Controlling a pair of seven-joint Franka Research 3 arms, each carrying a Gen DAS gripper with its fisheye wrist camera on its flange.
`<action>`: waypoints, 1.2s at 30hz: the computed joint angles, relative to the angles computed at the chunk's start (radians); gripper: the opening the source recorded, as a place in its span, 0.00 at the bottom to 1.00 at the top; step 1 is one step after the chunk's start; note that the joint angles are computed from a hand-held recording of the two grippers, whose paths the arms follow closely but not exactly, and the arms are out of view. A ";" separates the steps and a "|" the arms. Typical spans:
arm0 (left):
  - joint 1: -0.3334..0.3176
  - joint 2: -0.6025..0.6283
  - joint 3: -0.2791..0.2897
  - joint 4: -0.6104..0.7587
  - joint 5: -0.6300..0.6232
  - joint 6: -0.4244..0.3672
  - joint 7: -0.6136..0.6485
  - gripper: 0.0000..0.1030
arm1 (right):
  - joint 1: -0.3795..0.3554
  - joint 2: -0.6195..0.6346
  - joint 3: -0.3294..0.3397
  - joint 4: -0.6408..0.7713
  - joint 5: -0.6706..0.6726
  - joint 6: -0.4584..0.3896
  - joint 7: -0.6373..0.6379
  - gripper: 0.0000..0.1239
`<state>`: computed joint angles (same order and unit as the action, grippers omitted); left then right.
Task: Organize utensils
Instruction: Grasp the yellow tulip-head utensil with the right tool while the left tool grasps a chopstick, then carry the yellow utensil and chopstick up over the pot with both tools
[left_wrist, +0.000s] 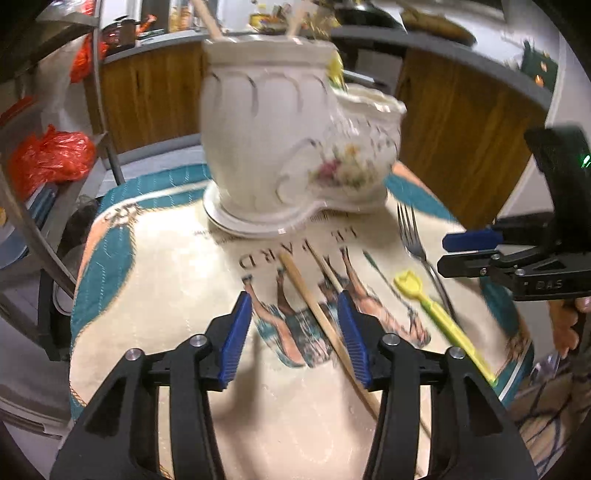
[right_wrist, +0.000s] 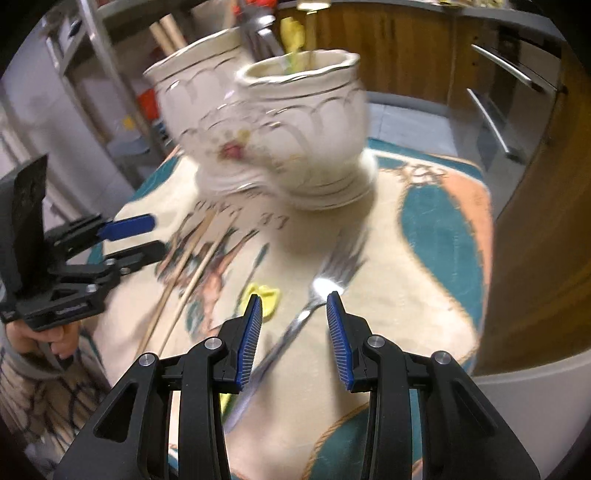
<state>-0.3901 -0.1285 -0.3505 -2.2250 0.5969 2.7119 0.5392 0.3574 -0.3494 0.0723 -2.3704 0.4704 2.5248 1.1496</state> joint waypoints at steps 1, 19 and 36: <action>-0.005 0.006 0.000 0.002 -0.012 -0.007 0.019 0.42 | 0.007 -0.006 0.001 -0.002 0.002 -0.006 -0.009 0.31; -0.050 0.054 -0.006 0.060 -0.013 -0.116 0.094 0.34 | 0.052 -0.034 0.052 -0.046 -0.144 -0.038 0.012 0.08; -0.068 0.064 0.043 0.142 -0.458 -0.274 0.602 0.33 | -0.049 -0.034 0.039 0.014 -0.307 -0.176 0.030 0.08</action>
<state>-0.4579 -0.0640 -0.3078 -2.0832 0.1392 2.4382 1.1415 0.3080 -0.3832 0.1111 -2.3566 0.1636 2.3491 1.1792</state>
